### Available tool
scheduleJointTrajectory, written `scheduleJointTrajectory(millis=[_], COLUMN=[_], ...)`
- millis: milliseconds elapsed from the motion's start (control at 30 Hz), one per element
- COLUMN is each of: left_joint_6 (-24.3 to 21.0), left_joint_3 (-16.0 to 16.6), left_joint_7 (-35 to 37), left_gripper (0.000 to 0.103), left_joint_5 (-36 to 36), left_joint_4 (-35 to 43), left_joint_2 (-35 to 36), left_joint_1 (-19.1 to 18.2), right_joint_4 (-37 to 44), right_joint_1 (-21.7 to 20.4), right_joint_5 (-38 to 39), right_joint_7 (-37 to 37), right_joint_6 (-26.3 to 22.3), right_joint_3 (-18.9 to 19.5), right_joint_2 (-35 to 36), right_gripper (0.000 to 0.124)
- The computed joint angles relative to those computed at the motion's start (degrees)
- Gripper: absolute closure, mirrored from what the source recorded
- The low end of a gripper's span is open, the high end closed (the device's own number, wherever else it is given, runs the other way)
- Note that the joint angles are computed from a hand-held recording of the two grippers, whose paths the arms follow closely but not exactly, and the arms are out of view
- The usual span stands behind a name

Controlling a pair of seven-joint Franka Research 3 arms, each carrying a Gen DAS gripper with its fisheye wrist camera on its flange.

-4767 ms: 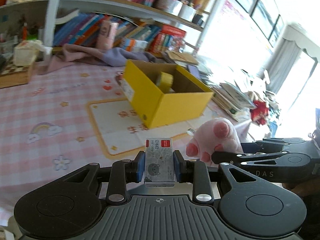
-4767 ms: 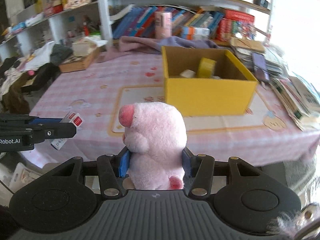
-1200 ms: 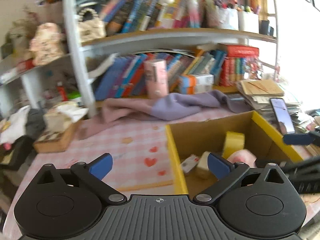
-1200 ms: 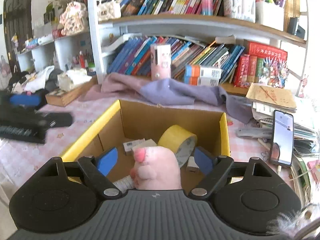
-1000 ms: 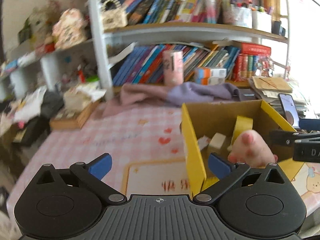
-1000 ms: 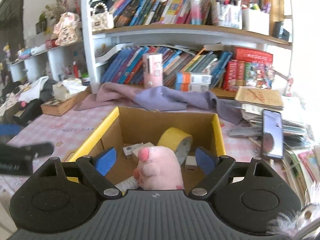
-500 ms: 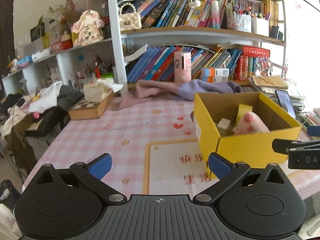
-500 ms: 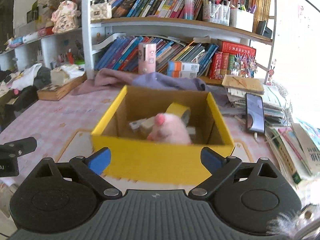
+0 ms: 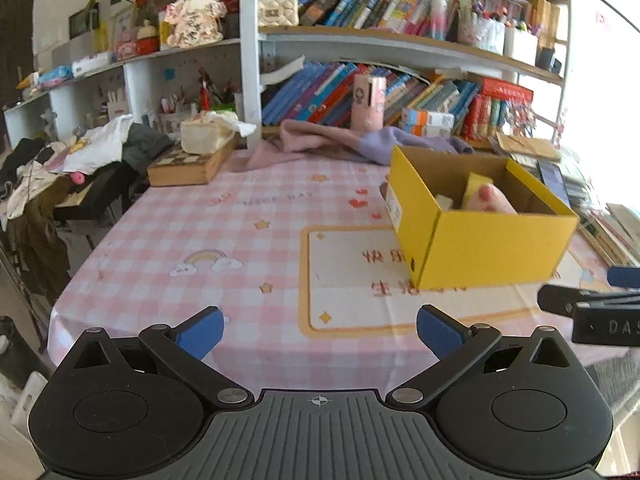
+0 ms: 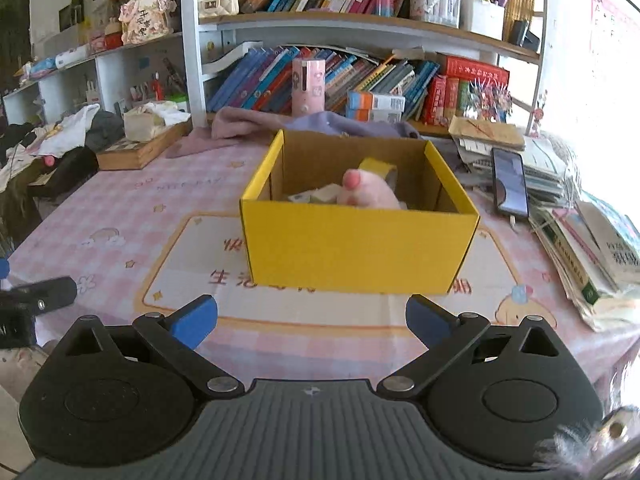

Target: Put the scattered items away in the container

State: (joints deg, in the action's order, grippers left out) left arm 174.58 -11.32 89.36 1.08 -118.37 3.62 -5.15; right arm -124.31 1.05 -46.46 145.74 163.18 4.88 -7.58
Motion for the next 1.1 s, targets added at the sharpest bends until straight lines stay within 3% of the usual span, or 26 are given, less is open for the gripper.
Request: scheduleJointTrajectory(millis=[600, 1100], left_joint_6=[-2.4, -3.4], left_joint_3=[1.7, 3.1], left_joint_7=[14.0, 15.2], left_gripper=[0.0, 0.0], left_joint_5=[-14.9, -15.5], left_joint_4=[-5.2, -5.8], left_joint_2=[-5.2, -6.1], left_joint_1=[-3.1, -4.2], right_joint_4=[-5.1, -5.5], right_joint_1=[-1.7, -1.7], right_joint_5=[1.3, 1.7], right_joint_7=[1.9, 1.1], right_joint_6=[-1.5, -2.4], right_joint_3=[3.4, 4.5], right_joint_2=[-5.0, -5.8], right_gripper=[0.021, 0.021])
